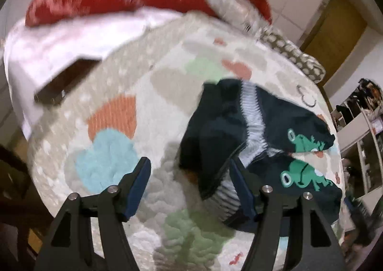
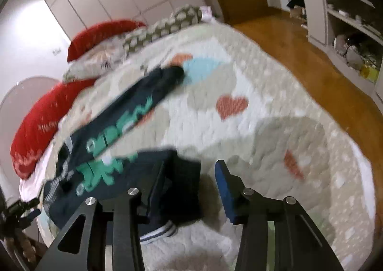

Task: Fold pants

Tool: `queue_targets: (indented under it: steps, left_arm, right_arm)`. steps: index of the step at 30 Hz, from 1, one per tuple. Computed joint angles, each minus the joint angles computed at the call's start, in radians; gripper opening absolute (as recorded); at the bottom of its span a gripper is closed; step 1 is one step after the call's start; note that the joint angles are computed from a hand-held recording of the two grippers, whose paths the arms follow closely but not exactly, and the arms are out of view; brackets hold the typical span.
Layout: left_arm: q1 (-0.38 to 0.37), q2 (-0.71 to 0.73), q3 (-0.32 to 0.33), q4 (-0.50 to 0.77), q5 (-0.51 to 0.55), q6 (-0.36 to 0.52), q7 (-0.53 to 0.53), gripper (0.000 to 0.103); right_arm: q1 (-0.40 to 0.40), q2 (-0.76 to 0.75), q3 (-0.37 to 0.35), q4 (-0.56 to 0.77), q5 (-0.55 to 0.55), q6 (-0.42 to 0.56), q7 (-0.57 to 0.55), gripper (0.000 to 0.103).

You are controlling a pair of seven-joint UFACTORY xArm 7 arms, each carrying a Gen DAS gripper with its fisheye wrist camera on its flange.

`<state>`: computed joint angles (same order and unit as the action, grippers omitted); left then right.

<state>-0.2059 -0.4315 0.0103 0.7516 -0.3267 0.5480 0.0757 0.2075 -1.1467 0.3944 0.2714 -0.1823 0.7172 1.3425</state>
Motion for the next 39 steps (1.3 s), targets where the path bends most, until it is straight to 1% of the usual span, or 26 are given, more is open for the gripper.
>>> queue_targets:
  steps: [2,3,5,7,9,10,11,12,14,16,18,19,20,24,27,28,30,31,32,33,34,36,39]
  left_arm:
    - [-0.024,-0.026,-0.002,-0.022,-0.017,-0.029,0.021,0.07]
    - [-0.041,-0.028,0.001,-0.026,-0.027,-0.03,0.036,0.07]
    - [-0.062,-0.025,0.003,-0.025,-0.038,-0.018,0.054,0.07]
    - [-0.086,-0.02,0.01,-0.026,-0.063,-0.013,0.083,0.07]
    - [-0.096,-0.018,0.007,-0.028,-0.074,-0.006,0.101,0.07]
    - [-0.096,-0.028,0.0,-0.038,-0.077,-0.006,0.097,0.07]
    - [-0.102,-0.026,0.003,-0.036,-0.086,-0.002,0.104,0.07]
    - [-0.104,-0.027,0.002,-0.039,-0.091,0.001,0.104,0.07]
    - [-0.102,-0.026,-0.001,-0.038,-0.094,0.009,0.101,0.07]
    - [-0.098,-0.027,-0.003,-0.041,-0.093,0.013,0.099,0.07]
    - [-0.095,-0.028,0.001,-0.041,-0.095,0.021,0.102,0.07]
    - [-0.094,-0.028,0.002,-0.043,-0.099,0.021,0.103,0.07]
    - [-0.095,-0.023,0.005,-0.041,-0.103,0.024,0.107,0.07]
    - [-0.103,-0.027,0.013,-0.046,-0.133,0.047,0.119,0.07]
    - [-0.113,-0.056,0.017,-0.062,-0.151,0.051,0.152,0.07]
    - [-0.112,-0.065,0.016,-0.064,-0.149,0.057,0.157,0.07]
    - [-0.108,-0.074,0.018,-0.06,-0.143,0.078,0.161,0.07]
    - [-0.103,-0.083,0.018,-0.06,-0.14,0.086,0.161,0.07]
    - [-0.097,-0.095,0.015,-0.062,-0.132,0.088,0.16,0.07]
    - [-0.09,-0.105,0.009,-0.068,-0.122,0.086,0.156,0.07]
    - [-0.081,-0.116,0.001,-0.074,-0.106,0.081,0.149,0.07]
    - [-0.071,-0.127,-0.009,-0.083,-0.081,0.073,0.133,0.071]
    - [-0.07,-0.115,-0.013,-0.075,-0.059,0.078,0.116,0.071]
  right_arm:
    - [-0.028,0.025,-0.042,0.017,-0.02,-0.035,-0.043,0.049]
    - [-0.039,0.05,-0.062,0.028,-0.02,-0.055,-0.064,0.049]
    - [-0.071,0.142,-0.13,0.061,-0.014,-0.137,-0.128,0.049]
    - [-0.119,0.246,-0.156,0.113,-0.011,-0.189,-0.171,0.049]
    - [-0.171,0.368,-0.18,0.175,-0.008,-0.235,-0.207,0.053]
    - [-0.185,0.405,-0.186,0.191,0.002,-0.25,-0.211,0.054]
    - [-0.204,0.468,-0.202,0.217,0.018,-0.286,-0.209,0.054]
    - [-0.205,0.532,-0.227,0.239,0.045,-0.326,-0.214,0.055]
    - [-0.204,0.621,-0.254,0.272,0.091,-0.372,-0.216,0.056]
    - [-0.219,0.698,-0.252,0.313,0.111,-0.365,-0.2,0.055]
    - [-0.225,0.729,-0.252,0.329,0.103,-0.369,-0.199,0.026]
    - [-0.2,0.724,-0.275,0.319,0.121,-0.388,-0.233,0.01]
    - [-0.192,0.7,-0.279,0.305,0.126,-0.396,-0.247,0.01]
    - [-0.218,0.541,-0.217,0.233,0.091,-0.333,-0.217,0.01]
    - [-0.196,0.437,-0.214,0.161,0.113,-0.302,-0.2,0.01]
    - [-0.187,0.415,-0.219,0.141,0.122,-0.291,-0.203,0.012]
    - [-0.175,0.379,-0.223,0.103,0.156,-0.248,-0.175,0.023]
    - [-0.165,0.348,-0.229,0.065,0.183,-0.26,-0.149,0.03]
    - [-0.145,0.292,-0.246,0.004,0.218,-0.313,-0.129,0.03]
    - [-0.135,0.238,-0.257,-0.035,0.237,-0.325,-0.119,0.03]
    - [-0.136,0.211,-0.256,-0.043,0.241,-0.308,-0.117,0.03]
    - [-0.143,0.138,-0.247,-0.043,0.225,-0.23,-0.131,0.035]
    - [-0.149,0.055,-0.231,-0.013,0.178,-0.116,-0.184,0.04]
